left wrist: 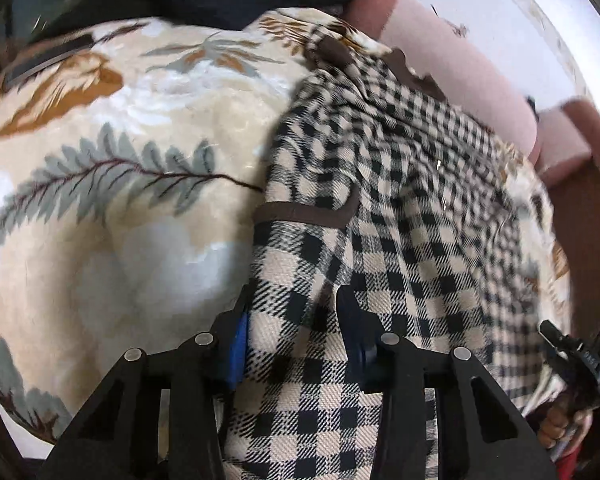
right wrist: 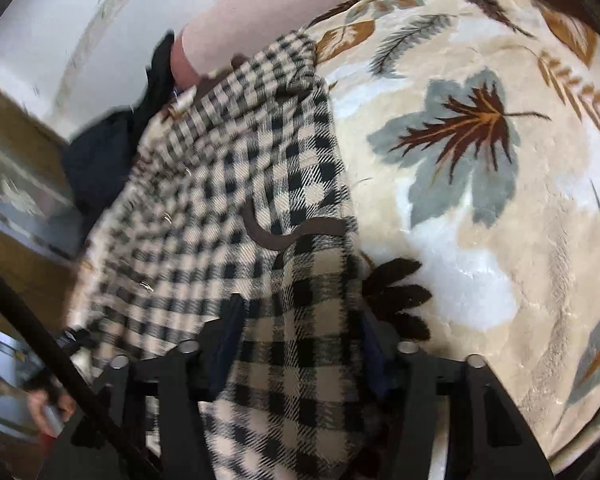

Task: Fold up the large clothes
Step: 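Grasp the shirt's side edge with the right gripper and fold it toward the collar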

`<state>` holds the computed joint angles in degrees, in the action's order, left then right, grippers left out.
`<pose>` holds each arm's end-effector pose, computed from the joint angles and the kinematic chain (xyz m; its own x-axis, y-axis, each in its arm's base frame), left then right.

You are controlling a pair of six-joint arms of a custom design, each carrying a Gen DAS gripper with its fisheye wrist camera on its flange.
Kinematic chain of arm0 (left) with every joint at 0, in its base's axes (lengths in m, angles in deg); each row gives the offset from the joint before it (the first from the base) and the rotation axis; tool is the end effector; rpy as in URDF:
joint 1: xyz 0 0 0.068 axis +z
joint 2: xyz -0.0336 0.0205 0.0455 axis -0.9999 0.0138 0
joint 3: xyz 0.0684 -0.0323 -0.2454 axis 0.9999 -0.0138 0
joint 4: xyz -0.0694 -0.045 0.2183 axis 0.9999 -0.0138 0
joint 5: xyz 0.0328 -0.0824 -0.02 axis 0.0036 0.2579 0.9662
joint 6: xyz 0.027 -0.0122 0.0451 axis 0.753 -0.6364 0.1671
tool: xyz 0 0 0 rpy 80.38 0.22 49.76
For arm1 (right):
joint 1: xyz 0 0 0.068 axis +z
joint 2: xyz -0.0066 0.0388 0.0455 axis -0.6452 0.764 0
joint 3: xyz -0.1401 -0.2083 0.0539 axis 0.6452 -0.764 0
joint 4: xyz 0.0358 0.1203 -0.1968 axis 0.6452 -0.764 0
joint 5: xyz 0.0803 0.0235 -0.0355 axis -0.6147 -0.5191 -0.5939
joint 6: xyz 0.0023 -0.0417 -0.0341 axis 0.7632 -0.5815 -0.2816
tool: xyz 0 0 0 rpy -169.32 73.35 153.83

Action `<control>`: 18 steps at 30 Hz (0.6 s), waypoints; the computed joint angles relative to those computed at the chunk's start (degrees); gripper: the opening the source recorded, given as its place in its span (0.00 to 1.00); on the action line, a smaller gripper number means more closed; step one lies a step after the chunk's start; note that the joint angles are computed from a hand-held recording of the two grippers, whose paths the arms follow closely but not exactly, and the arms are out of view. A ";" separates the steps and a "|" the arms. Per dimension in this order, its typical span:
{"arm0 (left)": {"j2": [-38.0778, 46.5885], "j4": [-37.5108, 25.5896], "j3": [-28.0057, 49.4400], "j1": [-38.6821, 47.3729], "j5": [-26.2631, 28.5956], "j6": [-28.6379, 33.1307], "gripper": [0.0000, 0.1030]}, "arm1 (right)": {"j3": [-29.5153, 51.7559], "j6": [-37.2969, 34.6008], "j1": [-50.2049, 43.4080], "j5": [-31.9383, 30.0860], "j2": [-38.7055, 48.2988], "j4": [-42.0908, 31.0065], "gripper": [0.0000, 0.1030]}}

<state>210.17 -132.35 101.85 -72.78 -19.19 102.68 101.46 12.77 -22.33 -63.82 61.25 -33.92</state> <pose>0.4062 0.1008 0.1835 -0.8991 0.0998 -0.4262 0.2646 0.8996 -0.3475 0.2224 0.0681 0.1882 -0.5466 0.7414 -0.3892 0.4982 0.6615 0.5605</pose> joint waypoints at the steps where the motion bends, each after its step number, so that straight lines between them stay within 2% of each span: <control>1: 1.23 -1.33 1.84 0.40 0.75 -0.28 0.39 | -0.73 0.91 -0.91 1.89 -2.07 -1.37 0.53; 4: 4.41 -5.41 6.46 1.07 2.88 -0.42 0.41 | -1.97 1.03 -5.20 0.10 -2.82 -3.67 0.53; 6: 4.26 -5.64 6.47 0.90 2.93 -0.18 0.41 | -6.05 2.85 -7.09 -4.25 -2.86 1.73 0.54; 8: 3.85 -5.67 5.81 0.63 3.00 0.52 0.41 | -6.76 3.37 -6.65 -4.42 -3.63 3.21 0.54; 11: 3.17 -5.06 4.67 0.54 2.79 1.00 0.41 | -10.85 5.04 -7.19 -12.96 -1.90 14.61 0.54; 15: 3.80 -7.16 5.19 1.78 4.97 1.59 0.46 | -9.71 3.93 -3.58 -11.90 -0.90 14.29 0.54; 18: 3.38 -8.15 4.27 2.61 6.19 2.95 0.47 | -11.77 5.73 -0.08 -11.51 -1.10 18.59 0.54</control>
<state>213.55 -140.51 106.12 -70.17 -13.00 105.62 89.70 18.51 -22.41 -75.32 60.16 -15.33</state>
